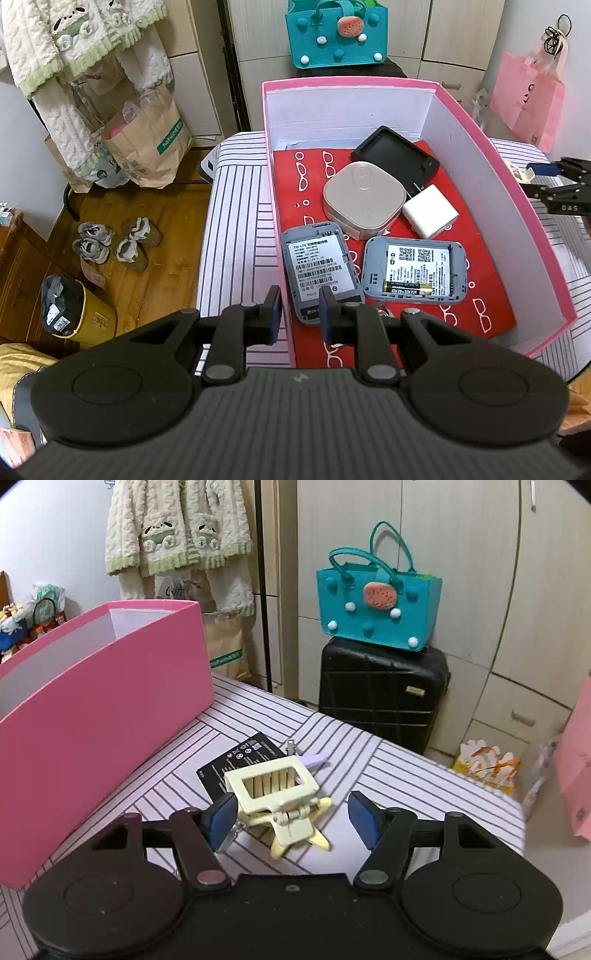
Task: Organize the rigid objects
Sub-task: 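Grasp the beige plastic clip with the right tool, then carry the beige clip into the pink box and release it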
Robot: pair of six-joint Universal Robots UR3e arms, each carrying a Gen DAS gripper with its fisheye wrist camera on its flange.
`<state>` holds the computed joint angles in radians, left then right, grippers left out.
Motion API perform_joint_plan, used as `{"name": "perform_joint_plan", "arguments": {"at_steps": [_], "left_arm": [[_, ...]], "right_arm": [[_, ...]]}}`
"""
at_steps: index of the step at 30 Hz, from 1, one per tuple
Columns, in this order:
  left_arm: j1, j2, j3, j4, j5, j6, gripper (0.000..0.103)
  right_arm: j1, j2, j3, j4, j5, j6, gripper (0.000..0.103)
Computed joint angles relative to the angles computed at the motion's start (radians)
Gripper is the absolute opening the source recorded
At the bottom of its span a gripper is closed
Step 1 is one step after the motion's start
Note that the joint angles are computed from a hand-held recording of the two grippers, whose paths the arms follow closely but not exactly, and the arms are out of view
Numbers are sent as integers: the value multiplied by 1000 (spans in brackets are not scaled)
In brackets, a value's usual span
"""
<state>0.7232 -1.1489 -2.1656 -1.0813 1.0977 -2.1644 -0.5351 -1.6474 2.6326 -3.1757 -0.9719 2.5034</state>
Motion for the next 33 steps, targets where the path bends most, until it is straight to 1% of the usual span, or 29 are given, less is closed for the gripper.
{"name": "perform_joint_plan", "arguments": {"at_steps": [3, 5, 6, 7, 9, 11, 16, 23, 25, 28, 31, 33], "left_arm": [[4, -13, 1, 6, -6, 0, 19], [-4, -32, 11, 7, 2, -15, 18], [-2, -29, 8, 9, 1, -13, 18], [2, -22, 2, 12, -2, -9, 18], [8, -12, -4, 10, -9, -6, 17], [14, -9, -5, 6, -13, -1, 15], [34, -13, -6, 5, -30, 1, 10], [61, 7, -11, -19, -56, 30, 6], [80, 28, -23, -26, -74, 40, 6], [96, 49, -26, -45, -90, 62, 5], [104, 61, -28, -56, -95, 84, 5], [112, 69, -27, -69, -102, 100, 5]], "right_arm": [[9, 49, -22, -9, 23, 22, 70], [26, 45, -48, 39, 9, 41, 54], [41, 34, -52, 40, -16, 71, 51], [43, 12, -51, 55, -16, 79, 51], [36, -44, -34, 88, 0, 79, 47], [57, -98, -22, 98, -30, 95, 46], [74, -249, 23, 156, -54, 105, 46], [95, -486, 26, 338, -63, 104, 46], [92, -561, 21, 401, -52, 112, 46], [78, -672, -17, 544, -9, 111, 46], [101, -717, -89, 654, 27, 118, 46], [146, -690, -145, 673, 32, 139, 46]]}}
